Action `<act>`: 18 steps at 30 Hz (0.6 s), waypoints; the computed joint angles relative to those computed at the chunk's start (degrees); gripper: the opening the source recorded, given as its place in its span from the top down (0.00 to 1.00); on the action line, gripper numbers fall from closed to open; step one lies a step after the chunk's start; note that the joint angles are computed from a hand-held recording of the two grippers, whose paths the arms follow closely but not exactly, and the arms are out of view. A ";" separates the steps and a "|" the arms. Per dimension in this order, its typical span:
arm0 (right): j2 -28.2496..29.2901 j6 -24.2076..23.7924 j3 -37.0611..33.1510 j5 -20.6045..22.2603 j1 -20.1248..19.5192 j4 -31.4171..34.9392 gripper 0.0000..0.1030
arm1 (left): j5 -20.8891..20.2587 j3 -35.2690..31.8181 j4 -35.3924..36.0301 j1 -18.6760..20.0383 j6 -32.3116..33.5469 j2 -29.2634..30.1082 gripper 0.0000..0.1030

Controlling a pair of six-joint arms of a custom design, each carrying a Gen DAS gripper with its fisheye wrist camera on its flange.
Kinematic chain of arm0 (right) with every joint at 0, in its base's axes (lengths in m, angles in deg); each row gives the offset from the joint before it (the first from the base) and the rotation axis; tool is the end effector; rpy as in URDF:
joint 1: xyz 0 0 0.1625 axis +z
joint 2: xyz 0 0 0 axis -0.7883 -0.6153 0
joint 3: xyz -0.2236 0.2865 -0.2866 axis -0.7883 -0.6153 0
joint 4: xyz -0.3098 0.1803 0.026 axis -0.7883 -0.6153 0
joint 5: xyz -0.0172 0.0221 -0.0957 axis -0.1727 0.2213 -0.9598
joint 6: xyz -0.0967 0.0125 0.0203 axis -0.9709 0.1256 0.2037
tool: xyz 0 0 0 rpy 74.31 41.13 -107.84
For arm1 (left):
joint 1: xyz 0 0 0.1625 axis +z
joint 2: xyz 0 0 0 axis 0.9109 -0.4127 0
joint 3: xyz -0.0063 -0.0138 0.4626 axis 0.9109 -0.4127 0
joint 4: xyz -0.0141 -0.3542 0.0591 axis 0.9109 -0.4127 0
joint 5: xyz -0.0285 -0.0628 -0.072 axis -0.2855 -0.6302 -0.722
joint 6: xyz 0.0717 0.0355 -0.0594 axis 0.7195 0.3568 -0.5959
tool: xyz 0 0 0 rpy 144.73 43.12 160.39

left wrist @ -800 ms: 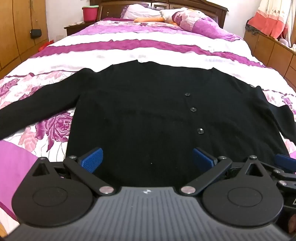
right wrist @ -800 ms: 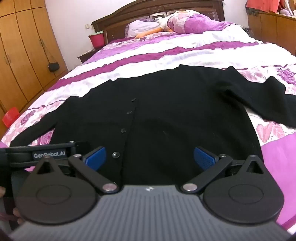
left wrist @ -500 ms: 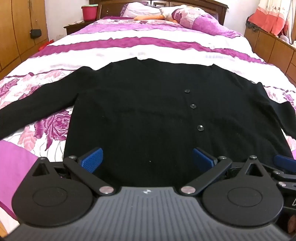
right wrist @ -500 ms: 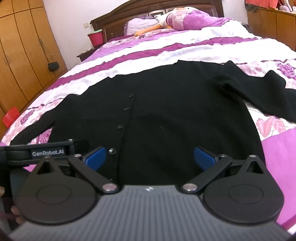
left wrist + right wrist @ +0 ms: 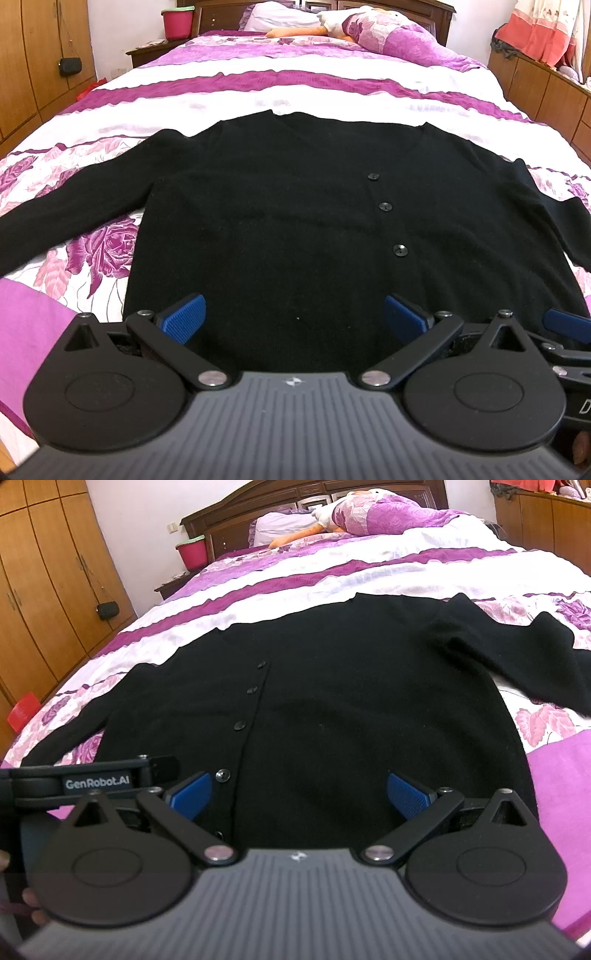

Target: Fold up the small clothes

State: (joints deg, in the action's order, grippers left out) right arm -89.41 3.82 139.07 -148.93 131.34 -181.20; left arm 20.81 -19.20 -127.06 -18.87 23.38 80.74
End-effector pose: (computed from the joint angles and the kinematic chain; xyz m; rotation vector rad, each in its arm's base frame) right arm -0.0127 -0.6702 0.3188 0.1960 -2.3717 1.1587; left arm -0.3821 -0.7144 -0.0644 0.5060 2.2914 -0.8521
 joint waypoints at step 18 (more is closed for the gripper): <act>-0.16 0.35 -0.05 0.24 0.06 0.26 0.00 | -0.06 -0.25 0.12 0.02 0.16 0.09 0.00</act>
State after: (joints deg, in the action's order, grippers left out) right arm -89.57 4.16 139.02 -148.69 131.40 -180.94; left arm 20.75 -19.45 -126.94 -18.85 23.54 80.84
